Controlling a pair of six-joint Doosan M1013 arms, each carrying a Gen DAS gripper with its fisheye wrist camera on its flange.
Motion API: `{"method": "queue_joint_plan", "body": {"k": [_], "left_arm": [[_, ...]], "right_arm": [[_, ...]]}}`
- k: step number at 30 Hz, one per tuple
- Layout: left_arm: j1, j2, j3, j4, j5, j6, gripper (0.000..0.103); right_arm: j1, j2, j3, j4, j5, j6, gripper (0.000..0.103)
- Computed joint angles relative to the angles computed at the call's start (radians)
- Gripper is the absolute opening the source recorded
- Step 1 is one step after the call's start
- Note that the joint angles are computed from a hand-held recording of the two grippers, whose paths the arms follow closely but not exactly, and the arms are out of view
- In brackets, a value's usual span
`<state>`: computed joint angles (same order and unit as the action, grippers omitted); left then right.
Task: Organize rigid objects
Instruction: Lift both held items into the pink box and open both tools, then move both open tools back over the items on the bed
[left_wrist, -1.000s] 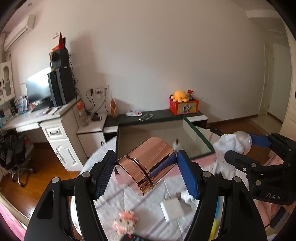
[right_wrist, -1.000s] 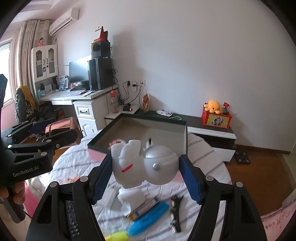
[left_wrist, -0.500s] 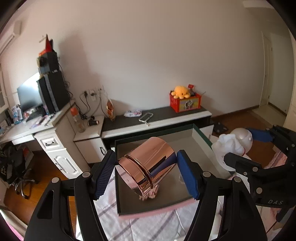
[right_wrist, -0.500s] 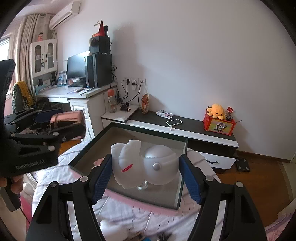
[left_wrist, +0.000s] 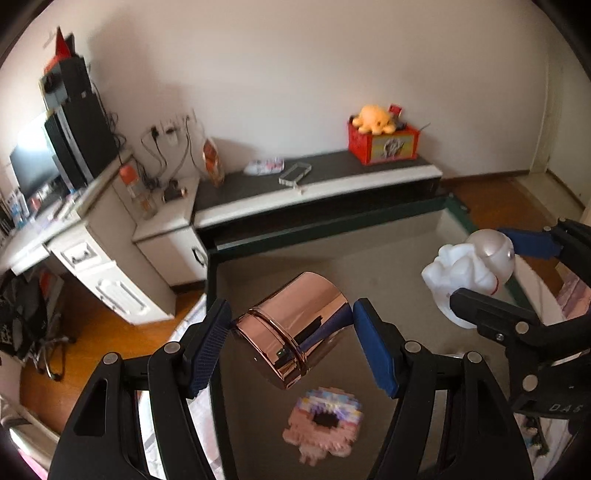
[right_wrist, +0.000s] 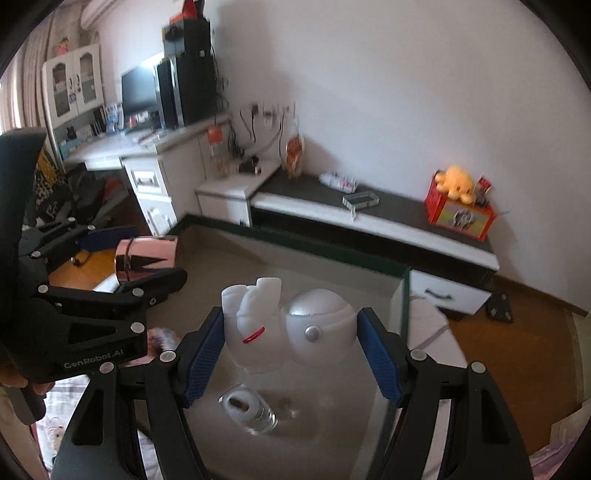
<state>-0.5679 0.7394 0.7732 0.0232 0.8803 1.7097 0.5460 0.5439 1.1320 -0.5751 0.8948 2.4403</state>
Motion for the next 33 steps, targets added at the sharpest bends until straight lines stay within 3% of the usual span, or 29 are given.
{"method": "queue_joint_plan", "body": {"k": [7,13,16,19,23,33], "left_arm": [[0.001,0.086,-0.110,0.032,0.130,-0.016,0.069],[-0.002,0.070,-0.087,0.076,0.077,-0.043,0.070],[-0.002,0.057,-0.070,0.079,0.064,-0.053,0.077],[-0.001,0.022,-0.019,0.091,0.012,-0.066,0.091],[-0.001,-0.037,0.066,0.116,-0.070,-0.084,0.100],[-0.006,-0.242,0.359,0.233,-0.310,-0.213,0.103]], "right_arm": [[-0.028,0.057,-0.060,0.118,0.045,-0.096,0.073],[-0.027,0.056,-0.058,0.121,0.036,-0.093,0.073],[-0.024,0.054,-0.062,0.104,0.039,-0.079,0.077],[-0.017,0.041,-0.044,0.076,0.028,-0.048,0.079],[-0.006,0.015,-0.016,0.049,0.011,-0.005,0.080],[0.078,-0.062,0.059,-0.167,0.026,0.163,0.084]]}}
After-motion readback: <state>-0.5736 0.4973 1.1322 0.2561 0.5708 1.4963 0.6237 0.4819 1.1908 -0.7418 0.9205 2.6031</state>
